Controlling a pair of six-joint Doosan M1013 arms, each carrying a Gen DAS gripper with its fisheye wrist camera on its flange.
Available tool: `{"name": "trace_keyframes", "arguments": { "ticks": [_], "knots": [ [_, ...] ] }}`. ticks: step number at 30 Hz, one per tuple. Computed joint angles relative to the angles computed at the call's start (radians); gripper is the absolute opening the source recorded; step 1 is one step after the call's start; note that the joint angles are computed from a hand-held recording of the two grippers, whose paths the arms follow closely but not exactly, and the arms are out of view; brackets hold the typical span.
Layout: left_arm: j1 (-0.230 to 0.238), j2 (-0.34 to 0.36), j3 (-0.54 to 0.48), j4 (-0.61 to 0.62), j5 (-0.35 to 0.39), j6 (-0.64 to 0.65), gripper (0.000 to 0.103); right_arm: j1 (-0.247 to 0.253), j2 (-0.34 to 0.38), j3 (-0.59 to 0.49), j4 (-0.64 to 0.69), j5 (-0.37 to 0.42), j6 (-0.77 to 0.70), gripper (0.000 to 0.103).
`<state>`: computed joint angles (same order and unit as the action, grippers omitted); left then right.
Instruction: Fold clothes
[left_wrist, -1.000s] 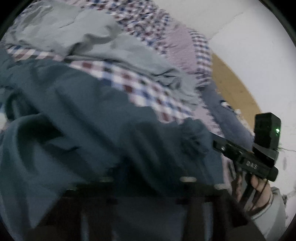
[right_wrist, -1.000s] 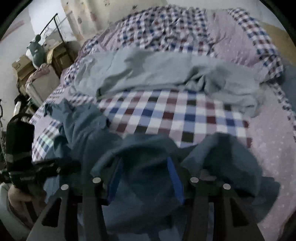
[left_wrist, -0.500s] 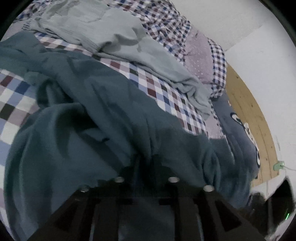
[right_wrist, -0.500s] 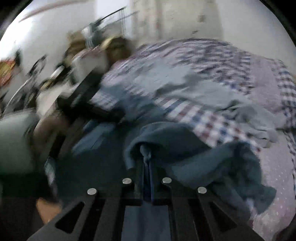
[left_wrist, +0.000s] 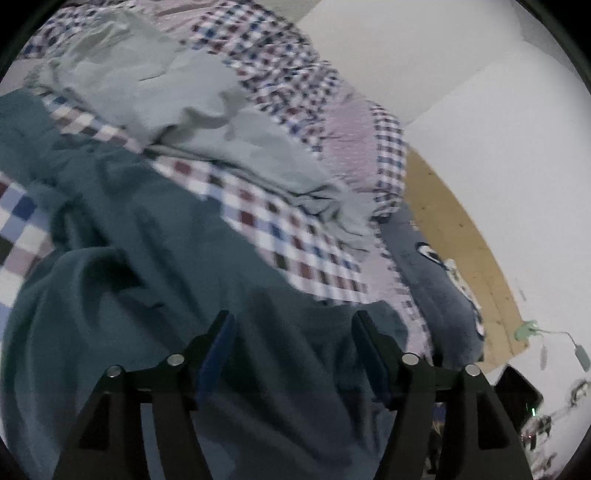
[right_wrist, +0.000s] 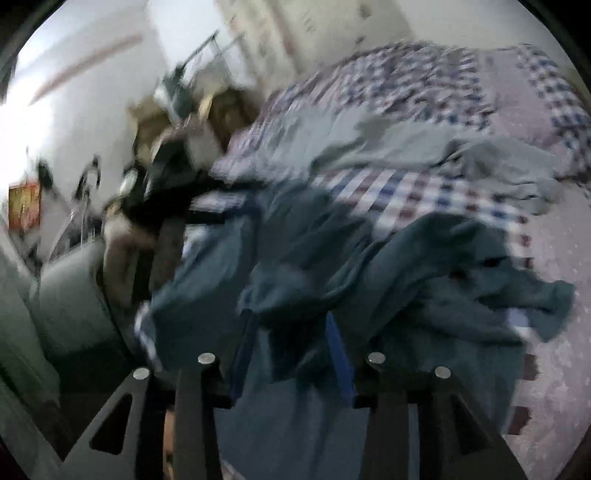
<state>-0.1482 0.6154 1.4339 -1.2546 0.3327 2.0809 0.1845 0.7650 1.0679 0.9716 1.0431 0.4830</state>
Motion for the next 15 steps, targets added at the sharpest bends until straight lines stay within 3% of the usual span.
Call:
{"name": "trace_keyframes", "arguments": {
  "ticks": [2, 4, 6, 10, 15],
  "knots": [
    [-0.002, 0.003, -0.002, -0.064, 0.014, 0.074, 0.079, -0.003, -0.018, 0.023, -0.023, -0.157, 0.077, 0.046],
    [-0.004, 0.009, -0.009, -0.07, 0.031, 0.081, 0.079, 0.005, -0.023, 0.023, -0.18, -0.329, 0.274, 0.049],
    [-0.005, 0.018, -0.018, -0.048, 0.048, 0.058, 0.079, 0.003, -0.001, -0.016, -0.346, -0.384, 0.492, 0.05],
    [-0.007, 0.032, -0.035, 0.015, 0.055, -0.003, 0.079, -0.008, 0.079, -0.152, -0.572, -0.33, 0.751, 0.05],
    [-0.006, 0.04, -0.041, 0.034, 0.051, -0.02, 0.079, -0.035, 0.207, -0.37, -0.564, -0.131, 0.797, 0.047]
  ]
}}
